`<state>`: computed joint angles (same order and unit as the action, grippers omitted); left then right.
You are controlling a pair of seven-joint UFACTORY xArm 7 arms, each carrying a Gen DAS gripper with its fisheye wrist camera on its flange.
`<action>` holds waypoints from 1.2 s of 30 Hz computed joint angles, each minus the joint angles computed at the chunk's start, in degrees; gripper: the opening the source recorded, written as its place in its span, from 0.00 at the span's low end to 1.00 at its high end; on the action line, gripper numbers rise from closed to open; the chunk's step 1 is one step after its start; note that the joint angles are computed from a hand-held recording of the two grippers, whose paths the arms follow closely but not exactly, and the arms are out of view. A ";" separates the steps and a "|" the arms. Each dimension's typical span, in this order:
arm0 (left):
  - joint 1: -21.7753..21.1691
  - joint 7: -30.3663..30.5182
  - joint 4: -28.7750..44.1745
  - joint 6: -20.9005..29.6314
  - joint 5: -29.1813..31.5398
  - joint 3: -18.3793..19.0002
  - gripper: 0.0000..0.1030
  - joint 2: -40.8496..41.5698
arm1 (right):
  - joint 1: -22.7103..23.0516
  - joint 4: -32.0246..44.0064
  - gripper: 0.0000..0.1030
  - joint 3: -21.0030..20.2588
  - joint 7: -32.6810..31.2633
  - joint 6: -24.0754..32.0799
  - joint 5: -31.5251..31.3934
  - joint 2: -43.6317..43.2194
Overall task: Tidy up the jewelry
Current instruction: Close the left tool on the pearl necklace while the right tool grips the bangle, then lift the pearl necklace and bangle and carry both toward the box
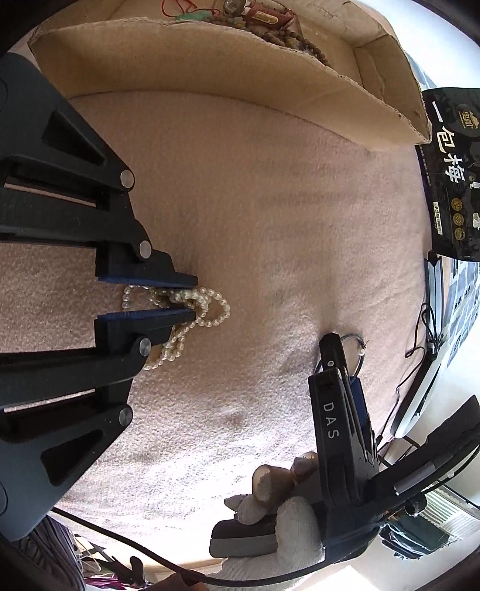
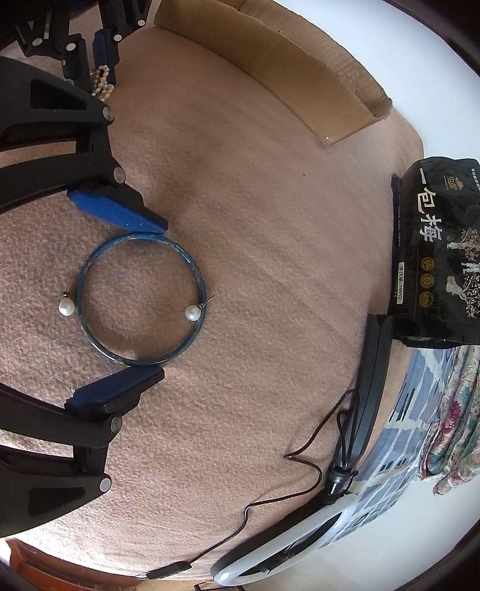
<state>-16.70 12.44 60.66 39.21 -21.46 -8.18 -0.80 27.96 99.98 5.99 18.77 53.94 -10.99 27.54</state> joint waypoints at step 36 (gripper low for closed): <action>-0.45 2.77 -0.81 -1.01 -6.43 1.19 0.05 -5.61 | -0.58 -9.62 0.71 1.31 6.55 -7.54 -1.24 -11.60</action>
